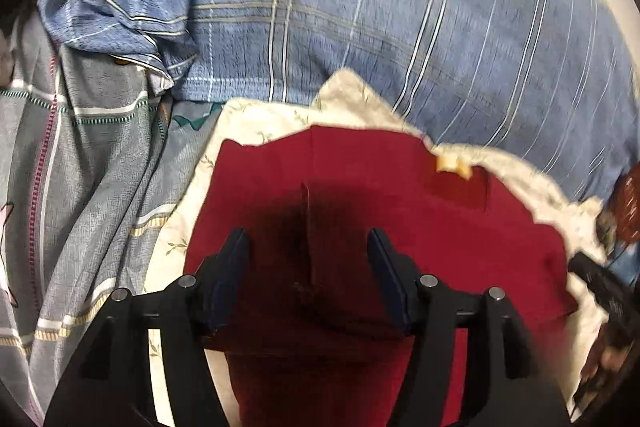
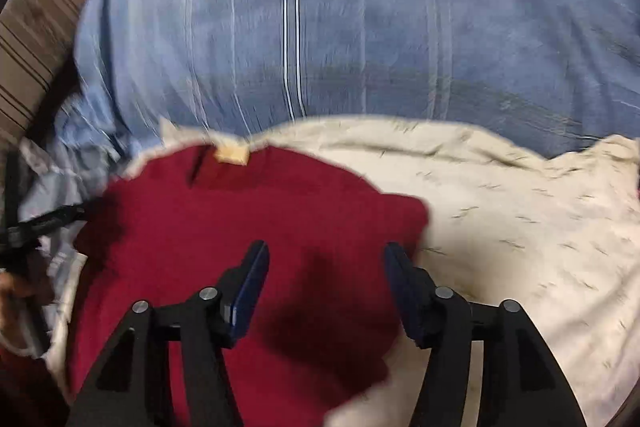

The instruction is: Fold small clothes

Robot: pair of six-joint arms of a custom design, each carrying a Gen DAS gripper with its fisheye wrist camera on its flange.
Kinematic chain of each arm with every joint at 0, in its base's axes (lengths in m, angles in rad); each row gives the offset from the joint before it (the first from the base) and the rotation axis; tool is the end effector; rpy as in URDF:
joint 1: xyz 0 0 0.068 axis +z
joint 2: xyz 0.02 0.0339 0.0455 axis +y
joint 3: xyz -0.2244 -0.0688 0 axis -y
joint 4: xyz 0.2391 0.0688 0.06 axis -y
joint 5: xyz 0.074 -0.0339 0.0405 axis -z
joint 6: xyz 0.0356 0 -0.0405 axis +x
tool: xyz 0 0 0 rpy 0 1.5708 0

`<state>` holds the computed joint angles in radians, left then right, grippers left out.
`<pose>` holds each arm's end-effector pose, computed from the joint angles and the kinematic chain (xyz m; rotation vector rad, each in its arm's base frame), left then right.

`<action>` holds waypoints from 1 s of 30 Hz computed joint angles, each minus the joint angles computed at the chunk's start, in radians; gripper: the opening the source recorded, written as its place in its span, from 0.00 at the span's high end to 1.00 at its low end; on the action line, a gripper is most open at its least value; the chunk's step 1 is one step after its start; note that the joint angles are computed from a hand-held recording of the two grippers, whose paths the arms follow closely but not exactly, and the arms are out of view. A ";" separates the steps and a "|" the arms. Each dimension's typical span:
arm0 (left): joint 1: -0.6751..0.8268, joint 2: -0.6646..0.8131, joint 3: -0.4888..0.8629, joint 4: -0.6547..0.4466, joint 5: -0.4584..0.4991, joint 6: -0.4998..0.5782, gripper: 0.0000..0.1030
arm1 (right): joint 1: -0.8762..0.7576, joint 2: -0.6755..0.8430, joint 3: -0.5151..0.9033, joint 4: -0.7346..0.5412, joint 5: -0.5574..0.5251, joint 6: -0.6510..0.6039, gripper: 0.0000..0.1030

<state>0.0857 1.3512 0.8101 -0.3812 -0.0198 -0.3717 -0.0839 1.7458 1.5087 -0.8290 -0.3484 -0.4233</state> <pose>0.2721 0.0241 0.1734 -0.5738 2.4285 -0.0951 0.3573 -0.0179 0.2426 -0.5462 2.5005 0.2702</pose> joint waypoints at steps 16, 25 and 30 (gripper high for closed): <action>-0.023 0.060 -0.002 0.031 -0.061 0.005 0.31 | -0.076 -0.076 -0.138 0.012 0.041 -0.120 0.53; -0.038 0.043 -0.015 0.027 -0.085 0.002 0.29 | -0.142 -0.153 -0.196 0.033 -0.002 -0.071 0.39; -0.051 0.054 -0.014 0.037 -0.112 0.008 0.27 | -0.067 -0.119 -0.177 0.094 -0.006 -0.039 0.42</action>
<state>0.0343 1.4051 0.7965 -0.3443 -0.1314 -0.3632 -0.1505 1.6268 1.3317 -0.7348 -0.3542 -0.4622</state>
